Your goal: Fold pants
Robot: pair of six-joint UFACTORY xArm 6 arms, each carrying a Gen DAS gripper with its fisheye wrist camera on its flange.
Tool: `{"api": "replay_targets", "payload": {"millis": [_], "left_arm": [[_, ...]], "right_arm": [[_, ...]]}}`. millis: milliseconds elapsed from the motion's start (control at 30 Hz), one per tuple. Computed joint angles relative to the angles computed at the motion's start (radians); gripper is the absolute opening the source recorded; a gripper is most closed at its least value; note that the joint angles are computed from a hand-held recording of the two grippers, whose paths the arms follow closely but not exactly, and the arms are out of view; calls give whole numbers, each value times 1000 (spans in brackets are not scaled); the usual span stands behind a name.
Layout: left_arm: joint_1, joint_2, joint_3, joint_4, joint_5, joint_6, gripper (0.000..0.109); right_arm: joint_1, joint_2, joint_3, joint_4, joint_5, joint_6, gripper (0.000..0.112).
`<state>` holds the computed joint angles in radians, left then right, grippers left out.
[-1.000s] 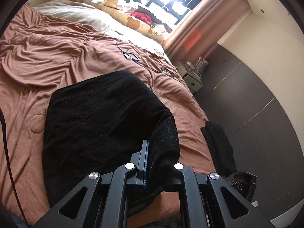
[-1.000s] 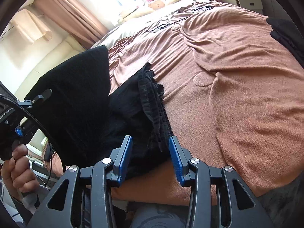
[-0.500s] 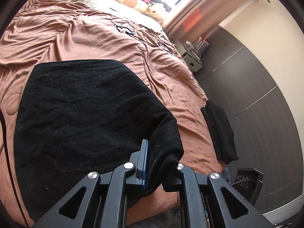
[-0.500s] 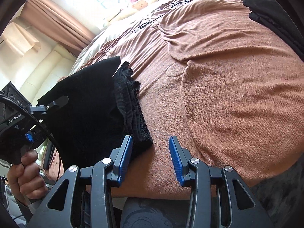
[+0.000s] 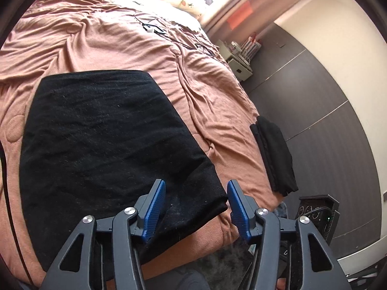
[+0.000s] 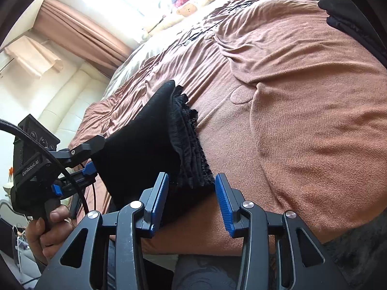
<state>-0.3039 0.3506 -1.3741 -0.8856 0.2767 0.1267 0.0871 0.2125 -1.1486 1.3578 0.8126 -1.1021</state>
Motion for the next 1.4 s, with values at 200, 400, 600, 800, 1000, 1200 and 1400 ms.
{"api": "replay_targets", "payload": {"millis": [200, 400, 600, 800, 1000, 1200, 1400], "left_arm": [[38, -90, 119, 122, -50, -94, 59], [111, -185, 245, 280, -69, -232, 59], [180, -248, 322, 347, -61, -290, 59], [223, -230, 340, 264, -28, -234, 60], [223, -172, 326, 117, 7, -132, 60], [215, -125, 307, 75, 25, -108, 60], [220, -121, 320, 36, 28, -94, 60]], "right_arm": [[-10, 19, -20, 37, 69, -13, 38], [26, 41, -47, 59, 20, -42, 60], [96, 113, -115, -10, -90, 18, 44], [139, 160, -155, -90, -176, 90, 8], [139, 217, -145, -206, -319, 286, 0], [79, 205, -148, -105, -208, 191, 0], [94, 181, -176, -124, -175, 167, 0]]}}
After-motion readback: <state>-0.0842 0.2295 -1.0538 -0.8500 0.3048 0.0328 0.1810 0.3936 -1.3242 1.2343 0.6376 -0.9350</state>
